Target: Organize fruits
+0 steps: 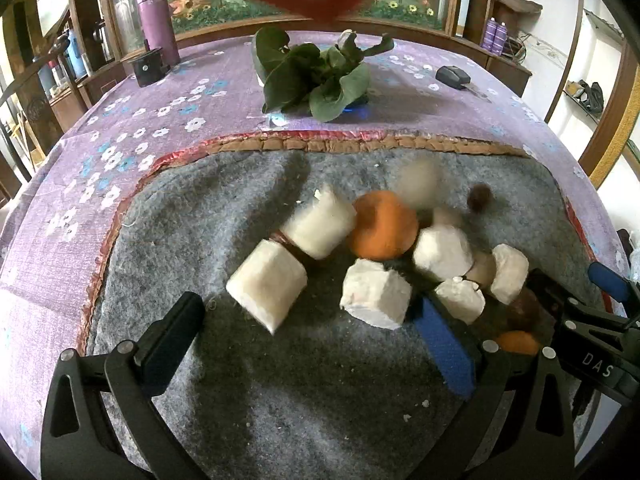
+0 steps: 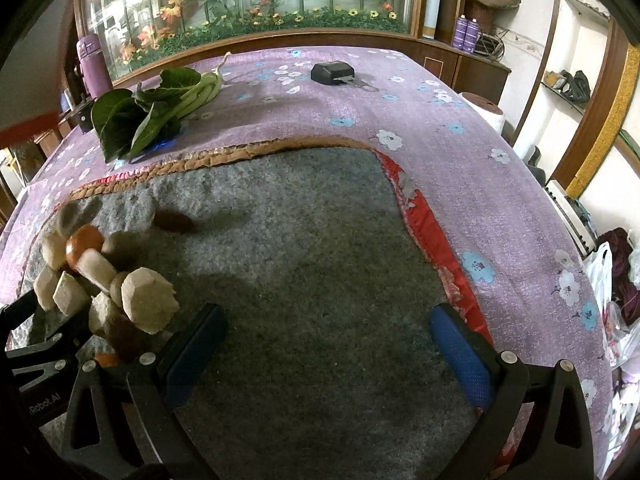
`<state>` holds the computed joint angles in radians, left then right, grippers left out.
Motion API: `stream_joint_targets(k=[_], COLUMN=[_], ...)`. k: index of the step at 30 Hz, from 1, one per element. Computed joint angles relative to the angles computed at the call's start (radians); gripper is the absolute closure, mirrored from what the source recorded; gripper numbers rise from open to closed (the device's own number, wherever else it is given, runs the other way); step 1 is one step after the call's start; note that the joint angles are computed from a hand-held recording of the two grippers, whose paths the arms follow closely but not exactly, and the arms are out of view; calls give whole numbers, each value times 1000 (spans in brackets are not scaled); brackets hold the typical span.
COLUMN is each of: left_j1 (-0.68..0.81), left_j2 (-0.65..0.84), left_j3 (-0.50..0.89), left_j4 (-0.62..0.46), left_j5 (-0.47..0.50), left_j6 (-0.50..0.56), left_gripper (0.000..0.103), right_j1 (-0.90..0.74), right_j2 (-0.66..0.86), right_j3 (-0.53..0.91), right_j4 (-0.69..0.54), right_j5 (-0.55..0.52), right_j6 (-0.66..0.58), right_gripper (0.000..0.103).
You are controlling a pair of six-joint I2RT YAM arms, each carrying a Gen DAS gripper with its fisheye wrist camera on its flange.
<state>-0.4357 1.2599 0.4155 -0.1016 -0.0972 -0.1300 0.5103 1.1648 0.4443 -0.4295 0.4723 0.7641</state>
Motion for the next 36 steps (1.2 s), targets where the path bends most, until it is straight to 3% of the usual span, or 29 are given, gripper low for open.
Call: stream_joint_targets(k=[36], left_j1=[17], left_j2=[6], left_j3=[-7], left_j4=[14], left_j5=[16], left_j6=[10], left_gripper=[0], right_j1=[-3], right_j2=[-18], right_j3=[0], right_j4=[-17], right_j5=[-20], right_j6=[-25], right_gripper=[0])
